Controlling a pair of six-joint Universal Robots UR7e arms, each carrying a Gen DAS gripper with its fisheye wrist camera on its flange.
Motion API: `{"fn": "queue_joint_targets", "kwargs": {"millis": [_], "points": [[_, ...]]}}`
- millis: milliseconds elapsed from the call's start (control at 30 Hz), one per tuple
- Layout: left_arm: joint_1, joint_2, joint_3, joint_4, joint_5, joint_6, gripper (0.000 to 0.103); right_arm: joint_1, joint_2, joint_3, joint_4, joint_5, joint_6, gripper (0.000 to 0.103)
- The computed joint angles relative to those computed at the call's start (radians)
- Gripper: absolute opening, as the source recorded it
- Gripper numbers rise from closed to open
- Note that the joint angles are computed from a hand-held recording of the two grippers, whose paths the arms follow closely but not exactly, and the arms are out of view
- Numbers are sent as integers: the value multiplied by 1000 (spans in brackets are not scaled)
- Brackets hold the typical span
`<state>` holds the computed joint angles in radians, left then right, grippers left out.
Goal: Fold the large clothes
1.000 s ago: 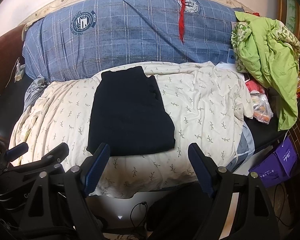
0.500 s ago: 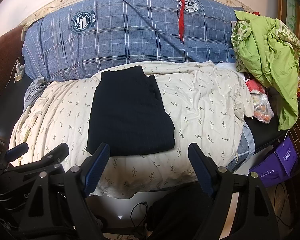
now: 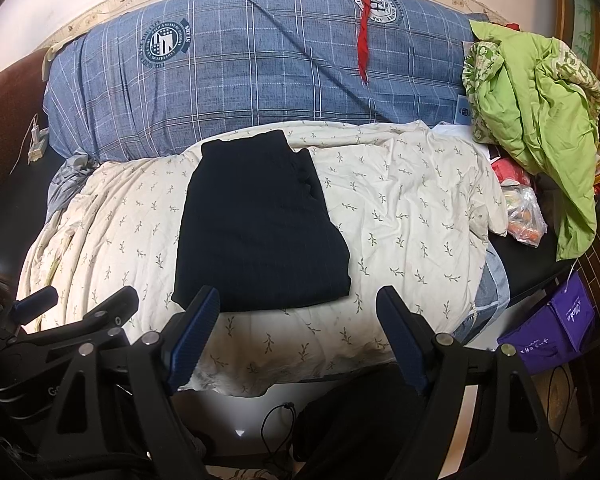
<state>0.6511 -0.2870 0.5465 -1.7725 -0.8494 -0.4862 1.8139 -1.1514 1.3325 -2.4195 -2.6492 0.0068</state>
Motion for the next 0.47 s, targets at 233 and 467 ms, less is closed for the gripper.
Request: {"fn": "queue_joint_targets", "kwargs": {"millis": [233, 467], "points": [[-2, -6, 15, -17, 3, -2, 102, -2, -2, 7, -13, 4, -5, 81], [-5, -17, 34, -33, 16, 6, 102, 0, 2, 6, -13, -1, -2, 81]]}}
